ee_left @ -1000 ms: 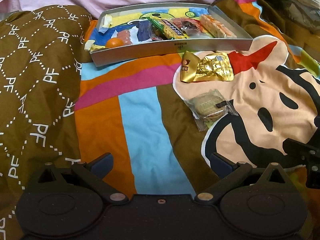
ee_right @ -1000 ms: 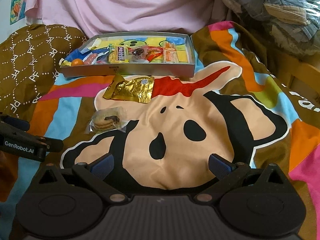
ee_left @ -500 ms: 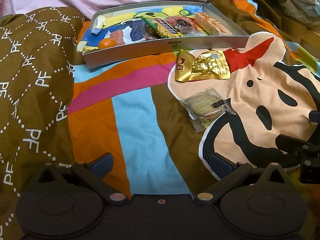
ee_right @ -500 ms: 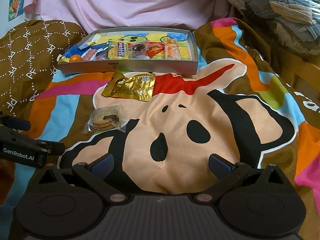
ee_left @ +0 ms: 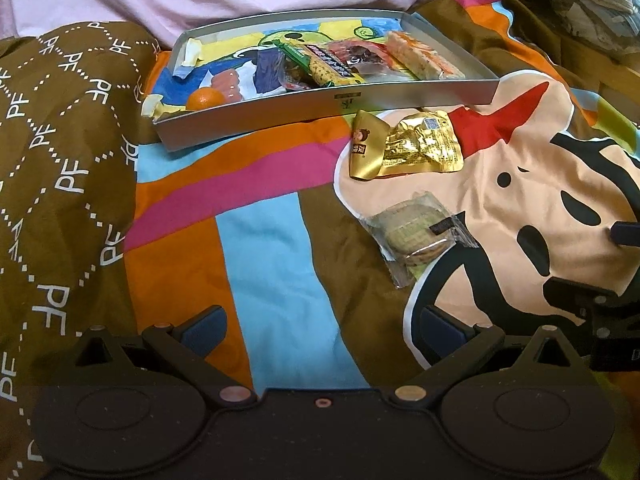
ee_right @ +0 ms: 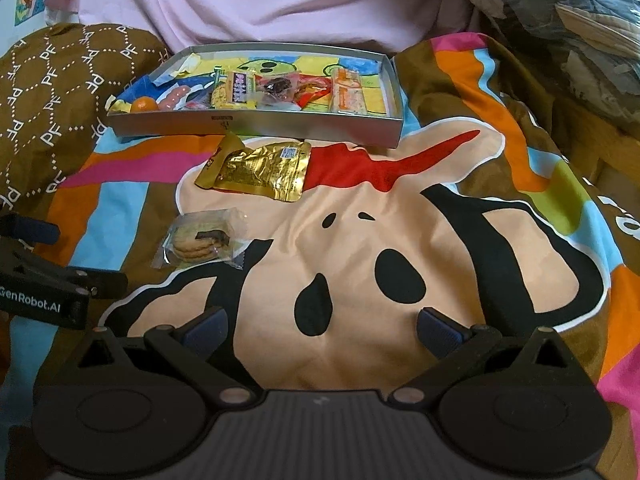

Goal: Organize snacks
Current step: 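Move both tools back over the gold packet and cookie packet, then grasp the clear cookie packet with the left tool while the right tool grasps the gold foil packet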

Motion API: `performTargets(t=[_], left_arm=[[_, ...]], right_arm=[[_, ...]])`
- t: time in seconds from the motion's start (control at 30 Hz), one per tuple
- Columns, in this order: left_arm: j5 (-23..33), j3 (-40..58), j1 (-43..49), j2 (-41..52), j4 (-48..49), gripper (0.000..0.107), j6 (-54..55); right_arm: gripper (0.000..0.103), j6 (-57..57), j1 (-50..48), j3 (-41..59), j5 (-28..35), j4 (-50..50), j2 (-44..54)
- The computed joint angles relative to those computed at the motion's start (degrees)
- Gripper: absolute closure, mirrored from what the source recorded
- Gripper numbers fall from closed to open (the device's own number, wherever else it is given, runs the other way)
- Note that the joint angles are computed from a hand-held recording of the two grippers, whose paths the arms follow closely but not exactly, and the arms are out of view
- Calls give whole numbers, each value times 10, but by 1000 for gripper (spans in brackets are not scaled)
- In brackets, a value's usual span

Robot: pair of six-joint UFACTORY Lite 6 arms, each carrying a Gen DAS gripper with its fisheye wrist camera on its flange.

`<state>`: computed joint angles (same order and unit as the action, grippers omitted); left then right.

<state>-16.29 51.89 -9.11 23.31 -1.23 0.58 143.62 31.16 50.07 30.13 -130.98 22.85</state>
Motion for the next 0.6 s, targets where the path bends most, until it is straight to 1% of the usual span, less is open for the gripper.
performTargets(t=[0.07,0.23,0.33,0.4,0.5,0.6], left_arm=[[3,9,4,8,17,5,-14],[-3,40,18,33,98,5,-72],[-23,69,29,59,173,5,-108],[-31,95,37,79,244,5,-146],[-58,122,53,103,355,5,-205],[-86,144,60,125,411,5,-221]], right_arm=[[0,-3,0,4,0,1,4],[0,-27,-5,22,-1,-2,18],[0,-69,-12,47,2,0,31],[0,-92,-22,69,-2,-9,41],[0,-118,-45,112,-25,-53,60],[0,-128,-76,173,-74,-121,91]])
